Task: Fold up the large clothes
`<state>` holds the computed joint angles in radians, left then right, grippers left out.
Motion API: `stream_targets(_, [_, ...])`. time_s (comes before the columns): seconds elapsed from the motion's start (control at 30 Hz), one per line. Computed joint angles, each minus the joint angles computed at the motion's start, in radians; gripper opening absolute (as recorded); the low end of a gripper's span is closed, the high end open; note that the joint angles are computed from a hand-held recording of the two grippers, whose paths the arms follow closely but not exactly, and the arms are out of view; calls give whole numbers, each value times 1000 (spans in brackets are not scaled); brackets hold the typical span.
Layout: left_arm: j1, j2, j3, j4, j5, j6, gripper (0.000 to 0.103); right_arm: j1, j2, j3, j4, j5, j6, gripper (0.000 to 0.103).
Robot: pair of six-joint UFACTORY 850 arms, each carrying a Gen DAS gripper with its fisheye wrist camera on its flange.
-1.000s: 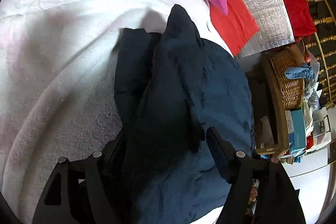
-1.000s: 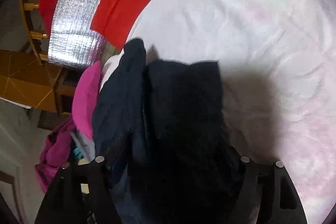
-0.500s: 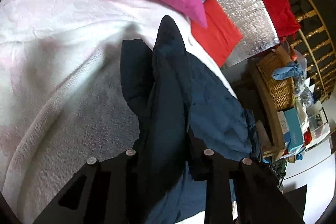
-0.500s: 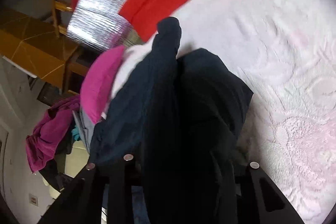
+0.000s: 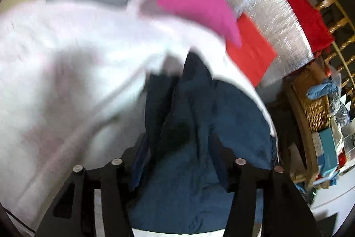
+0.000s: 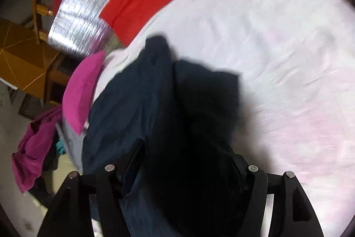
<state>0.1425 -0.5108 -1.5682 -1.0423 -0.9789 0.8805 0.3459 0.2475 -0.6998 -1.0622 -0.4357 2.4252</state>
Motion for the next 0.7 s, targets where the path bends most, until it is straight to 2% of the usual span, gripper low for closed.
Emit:
stream_targets(0.07, [7, 52, 55, -77, 51, 101, 64, 64, 39, 10, -106, -123, 102, 73])
stream_targets(0.1, [2, 76, 82, -105, 67, 155, 64, 81, 53, 17, -149, -140, 132, 74])
stream_targets(0.17, [-11, 112, 126, -139, 88, 238, 64, 108, 46, 4, -225, -141, 143, 65])
stream_targets(0.2, [-23, 120, 135, -136, 93, 255, 64, 113, 32, -8, -238, -132, 133, 54])
stream_targets(0.23, [-33, 123, 138, -121, 97, 256, 65, 110, 13, -22, -248, -104, 117, 48])
stream_targets(0.3, [-69, 110, 123, -22, 133, 189, 65, 85, -20, -35, -251, -34, 94, 48])
stream_targets(0.37, [-104, 76, 88, 127, 170, 63, 65, 41, -71, -51, -135, 23, -11, 48])
stream_targets(0.4, [-113, 57, 68, 184, 175, 16, 65, 24, -92, -56, -78, 35, -56, 45])
stream_targets(0.43, [-126, 37, 48, 225, 179, -28, 65, 5, -114, -63, -41, 48, -86, 37])
stream_targets(0.57, [-150, 14, 8, 282, 222, -84, 65, -26, -123, -78, -11, 73, -106, 38])
stream_targets(0.67, [-143, -6, -39, 145, 170, -29, 65, -27, -111, -84, -173, 61, 39, 39])
stream_targets(0.7, [-145, -12, -53, 120, 159, -21, 66, -36, -121, -101, -196, 61, 54, 52])
